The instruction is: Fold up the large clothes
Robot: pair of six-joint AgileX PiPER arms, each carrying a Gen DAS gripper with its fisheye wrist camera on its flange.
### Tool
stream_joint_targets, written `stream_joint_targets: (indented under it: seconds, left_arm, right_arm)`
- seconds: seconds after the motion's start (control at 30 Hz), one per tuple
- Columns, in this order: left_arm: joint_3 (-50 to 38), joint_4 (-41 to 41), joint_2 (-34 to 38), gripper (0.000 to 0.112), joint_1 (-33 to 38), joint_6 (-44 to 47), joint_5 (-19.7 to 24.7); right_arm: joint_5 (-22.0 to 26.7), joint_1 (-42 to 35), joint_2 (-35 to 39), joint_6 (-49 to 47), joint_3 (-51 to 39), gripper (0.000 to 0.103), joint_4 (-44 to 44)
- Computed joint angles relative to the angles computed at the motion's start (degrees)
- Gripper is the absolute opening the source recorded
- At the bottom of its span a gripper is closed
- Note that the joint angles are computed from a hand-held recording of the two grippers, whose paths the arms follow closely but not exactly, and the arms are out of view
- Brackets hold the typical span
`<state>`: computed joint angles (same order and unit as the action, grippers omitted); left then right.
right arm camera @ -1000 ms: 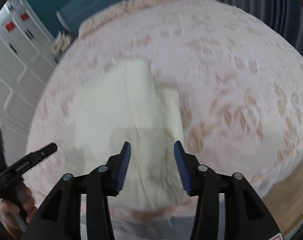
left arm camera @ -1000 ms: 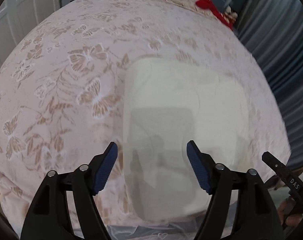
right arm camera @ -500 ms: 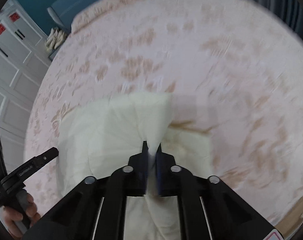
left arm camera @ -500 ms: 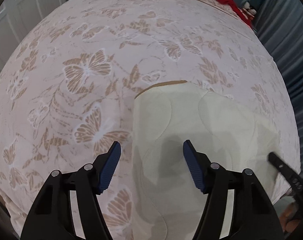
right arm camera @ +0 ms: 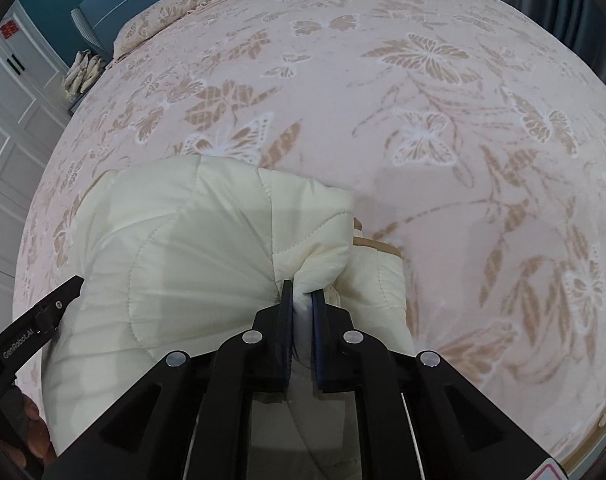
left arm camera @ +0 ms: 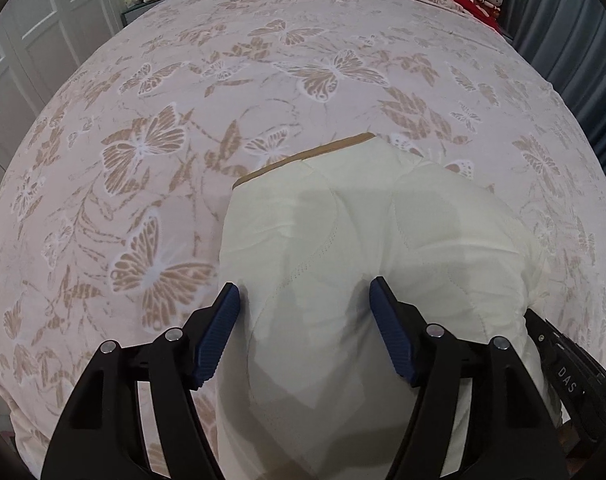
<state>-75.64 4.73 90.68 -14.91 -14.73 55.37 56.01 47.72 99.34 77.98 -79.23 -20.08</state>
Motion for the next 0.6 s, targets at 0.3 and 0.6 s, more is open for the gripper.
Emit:
stream_joint_targets:
  seconds: [0.3,0.6]
  left_arm:
    - [2.51,4.42,2.01,0.070,-1.76,-4.51,-3.98]
    - [4.45,9.89,3.32,0.071,-4.08,-10.66,-7.05]
  right_arm:
    - [-2.02,1.66,1.03,4.08,1.81,0.009,-3.86]
    - [-5.89,1.52,0.64,6.74,4.80,0.010,-6.18]
